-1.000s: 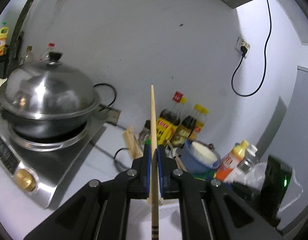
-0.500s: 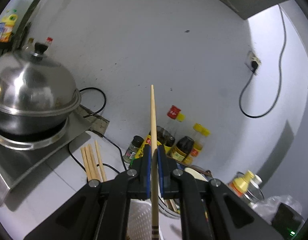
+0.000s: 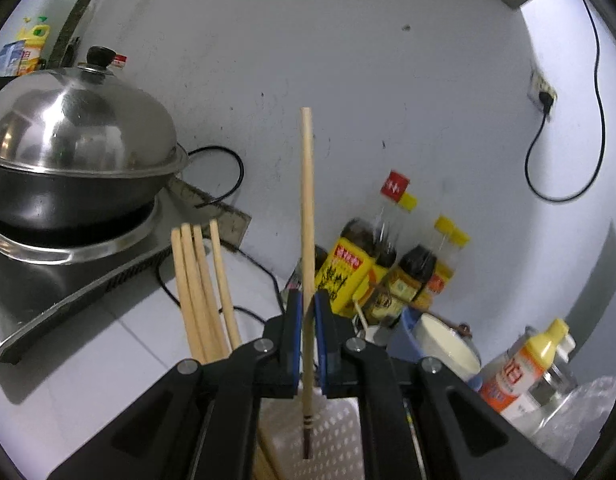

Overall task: Organize utensils
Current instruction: 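Lower the left gripper's chopstick into the white holder and open the gripper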

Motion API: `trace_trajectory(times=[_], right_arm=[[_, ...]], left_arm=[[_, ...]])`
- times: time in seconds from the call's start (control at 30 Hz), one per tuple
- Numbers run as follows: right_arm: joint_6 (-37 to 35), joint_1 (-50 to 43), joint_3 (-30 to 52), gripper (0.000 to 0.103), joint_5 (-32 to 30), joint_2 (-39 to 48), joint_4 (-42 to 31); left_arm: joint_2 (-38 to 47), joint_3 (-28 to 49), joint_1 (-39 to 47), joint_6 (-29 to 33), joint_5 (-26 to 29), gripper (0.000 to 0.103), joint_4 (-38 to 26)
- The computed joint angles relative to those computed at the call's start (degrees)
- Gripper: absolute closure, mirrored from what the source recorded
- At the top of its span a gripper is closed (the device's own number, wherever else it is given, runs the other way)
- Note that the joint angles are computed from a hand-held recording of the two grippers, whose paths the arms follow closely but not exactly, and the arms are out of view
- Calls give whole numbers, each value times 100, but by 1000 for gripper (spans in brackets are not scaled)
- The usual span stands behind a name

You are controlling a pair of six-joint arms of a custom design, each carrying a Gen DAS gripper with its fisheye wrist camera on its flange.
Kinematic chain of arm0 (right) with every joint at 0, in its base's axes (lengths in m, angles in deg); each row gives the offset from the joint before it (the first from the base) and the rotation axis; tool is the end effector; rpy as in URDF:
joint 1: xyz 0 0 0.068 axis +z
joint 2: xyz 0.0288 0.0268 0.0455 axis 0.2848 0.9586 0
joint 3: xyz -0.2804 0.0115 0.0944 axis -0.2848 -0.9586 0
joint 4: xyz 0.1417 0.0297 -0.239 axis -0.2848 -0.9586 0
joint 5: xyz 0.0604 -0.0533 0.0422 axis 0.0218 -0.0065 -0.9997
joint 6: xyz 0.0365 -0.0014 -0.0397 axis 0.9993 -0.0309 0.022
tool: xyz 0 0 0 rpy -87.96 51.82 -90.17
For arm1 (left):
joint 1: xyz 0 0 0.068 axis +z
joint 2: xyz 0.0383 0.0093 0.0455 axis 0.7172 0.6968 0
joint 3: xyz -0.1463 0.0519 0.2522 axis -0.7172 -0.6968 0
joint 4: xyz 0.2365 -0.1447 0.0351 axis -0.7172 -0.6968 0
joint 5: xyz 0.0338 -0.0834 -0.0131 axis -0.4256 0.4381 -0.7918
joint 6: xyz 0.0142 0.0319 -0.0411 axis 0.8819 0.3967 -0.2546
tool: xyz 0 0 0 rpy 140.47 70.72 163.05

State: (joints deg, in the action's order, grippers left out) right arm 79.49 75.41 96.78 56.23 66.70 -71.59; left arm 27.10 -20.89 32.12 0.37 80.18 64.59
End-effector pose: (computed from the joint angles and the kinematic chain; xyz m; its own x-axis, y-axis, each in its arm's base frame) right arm 0.1785 0.2497 0.1928 -0.5020 0.1325 -0.8547 -0.0620 0.9801 0.1883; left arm 0.3069 -0.0841 0.1864 -0.4968 -0.2534 -0.8300 0.2958 0.8497 -0.4364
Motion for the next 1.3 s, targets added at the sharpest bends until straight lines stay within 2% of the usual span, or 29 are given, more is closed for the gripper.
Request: trace_trajectory(times=[0.17, 0.3, 0.37, 0.43, 0.5, 0.87, 1.3], right_arm=[[88, -36, 45, 53, 0, 75, -86], [110, 11, 139, 53, 31, 143, -211], [152, 44, 213, 53, 74, 169, -335], [189, 83, 276, 53, 133, 175, -456], [237, 121, 338, 53, 181, 173, -580], [858, 468, 746, 53, 526, 210, -1484], [1696, 1183, 1508, 53, 1041, 459, -2769]], left_arm=[[-56, -12, 42, 191, 196, 97, -343], [-159, 86, 64, 516, 312, 97, -915], [-192, 152, 78, 688, 321, 90, -1207], [-252, 159, 150, 728, 426, 67, -1353], [-361, 100, 218, 770, 513, 63, -1396], [-1175, -171, 710, 1093, 1142, 55, -2033], [-2442, -678, 1685, 1795, 2068, 55, -3005]])
